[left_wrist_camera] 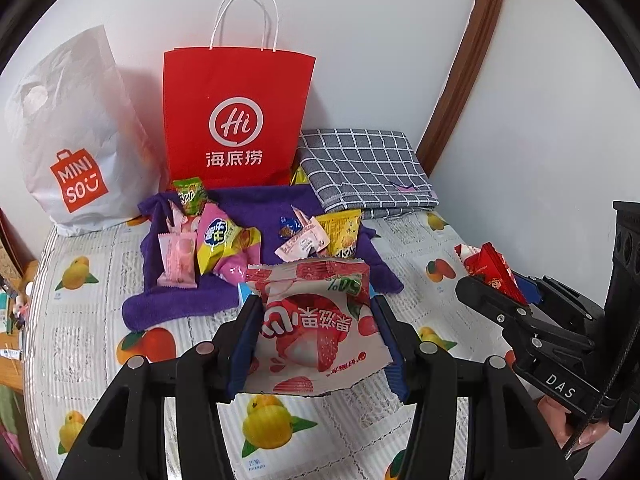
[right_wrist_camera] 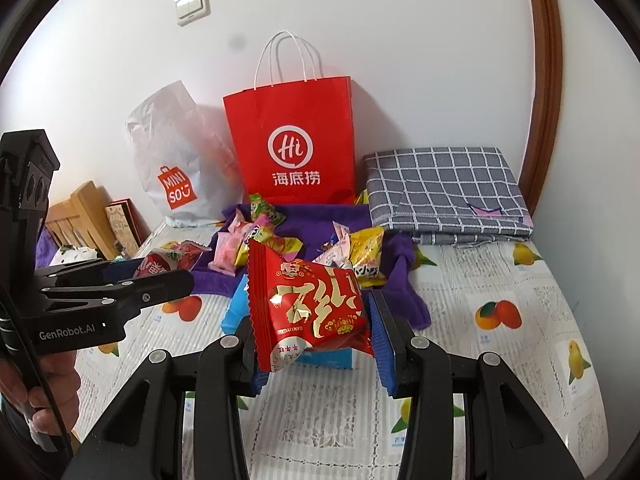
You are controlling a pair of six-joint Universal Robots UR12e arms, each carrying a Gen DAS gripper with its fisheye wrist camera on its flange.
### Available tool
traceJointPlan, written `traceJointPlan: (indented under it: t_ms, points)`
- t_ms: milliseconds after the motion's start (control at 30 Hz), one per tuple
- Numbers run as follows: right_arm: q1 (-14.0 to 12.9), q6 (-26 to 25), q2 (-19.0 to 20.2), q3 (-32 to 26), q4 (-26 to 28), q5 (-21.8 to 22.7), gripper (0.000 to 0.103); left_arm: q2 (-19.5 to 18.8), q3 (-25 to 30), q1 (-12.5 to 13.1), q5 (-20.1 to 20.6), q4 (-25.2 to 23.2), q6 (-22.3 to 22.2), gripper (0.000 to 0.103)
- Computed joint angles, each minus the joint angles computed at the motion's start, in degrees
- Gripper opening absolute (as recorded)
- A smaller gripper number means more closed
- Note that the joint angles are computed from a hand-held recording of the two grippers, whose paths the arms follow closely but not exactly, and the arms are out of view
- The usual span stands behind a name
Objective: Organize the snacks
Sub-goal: 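Carry the red candy packet and pink strawberry bag up over the purple towel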
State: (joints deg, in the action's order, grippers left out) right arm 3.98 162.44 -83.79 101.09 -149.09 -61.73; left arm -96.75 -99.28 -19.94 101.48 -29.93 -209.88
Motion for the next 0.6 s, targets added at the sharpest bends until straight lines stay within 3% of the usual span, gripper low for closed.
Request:
traceJointPlan:
  t_ms: [600]
  points:
    - [1.51, 1.51, 3.19, -4.41, 0.32, -1.72, 0.042, -1.15, 2.05, 1.77, -1.68, 0.04, 2.04, 0.052]
